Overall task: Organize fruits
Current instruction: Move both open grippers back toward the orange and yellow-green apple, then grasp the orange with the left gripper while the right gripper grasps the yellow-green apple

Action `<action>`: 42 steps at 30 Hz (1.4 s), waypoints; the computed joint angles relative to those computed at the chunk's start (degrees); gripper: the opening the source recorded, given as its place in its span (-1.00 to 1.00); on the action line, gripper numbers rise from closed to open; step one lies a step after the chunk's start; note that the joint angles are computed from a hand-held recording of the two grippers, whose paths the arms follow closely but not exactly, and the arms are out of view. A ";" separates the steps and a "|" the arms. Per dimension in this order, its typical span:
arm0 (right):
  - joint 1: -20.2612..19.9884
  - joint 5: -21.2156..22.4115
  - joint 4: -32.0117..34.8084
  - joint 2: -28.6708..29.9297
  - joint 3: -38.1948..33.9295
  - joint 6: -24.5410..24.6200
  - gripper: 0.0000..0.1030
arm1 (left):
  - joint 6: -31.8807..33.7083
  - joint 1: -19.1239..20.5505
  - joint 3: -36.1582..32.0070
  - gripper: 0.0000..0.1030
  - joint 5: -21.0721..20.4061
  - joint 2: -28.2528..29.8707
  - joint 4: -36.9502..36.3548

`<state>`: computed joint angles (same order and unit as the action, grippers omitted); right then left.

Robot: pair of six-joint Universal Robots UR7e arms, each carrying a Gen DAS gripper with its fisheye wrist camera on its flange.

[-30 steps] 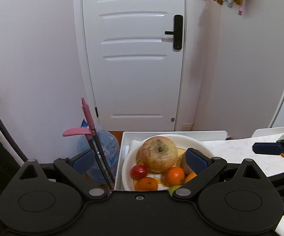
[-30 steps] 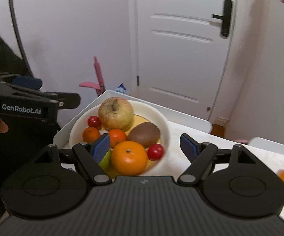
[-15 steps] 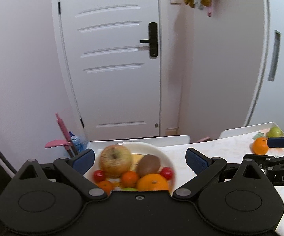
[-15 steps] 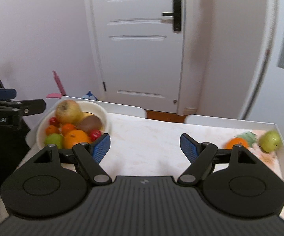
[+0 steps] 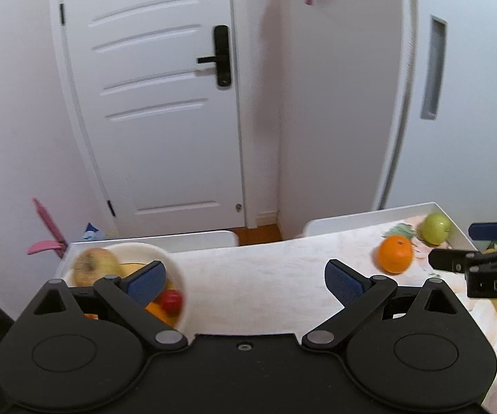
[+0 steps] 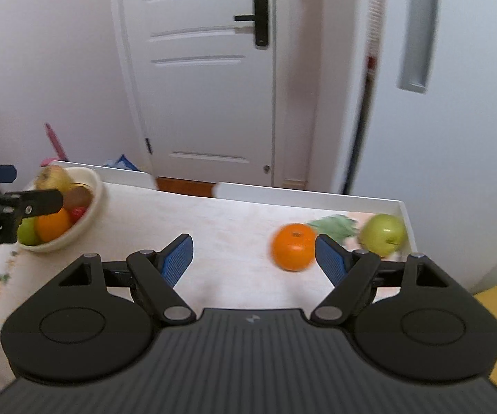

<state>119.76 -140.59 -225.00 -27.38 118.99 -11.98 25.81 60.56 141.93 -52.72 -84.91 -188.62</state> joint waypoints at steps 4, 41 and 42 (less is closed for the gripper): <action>-3.67 2.01 -3.93 -2.11 3.30 -3.76 0.80 | -1.92 -1.79 0.24 0.96 0.80 6.06 -3.73; -24.67 19.42 -6.75 -4.66 2.65 -40.84 0.73 | 5.66 -0.76 -13.47 0.24 -5.13 41.57 -13.92; -24.69 19.46 -6.41 -4.69 2.55 -40.82 0.72 | 5.78 -0.89 -13.36 0.24 -5.11 41.72 -14.36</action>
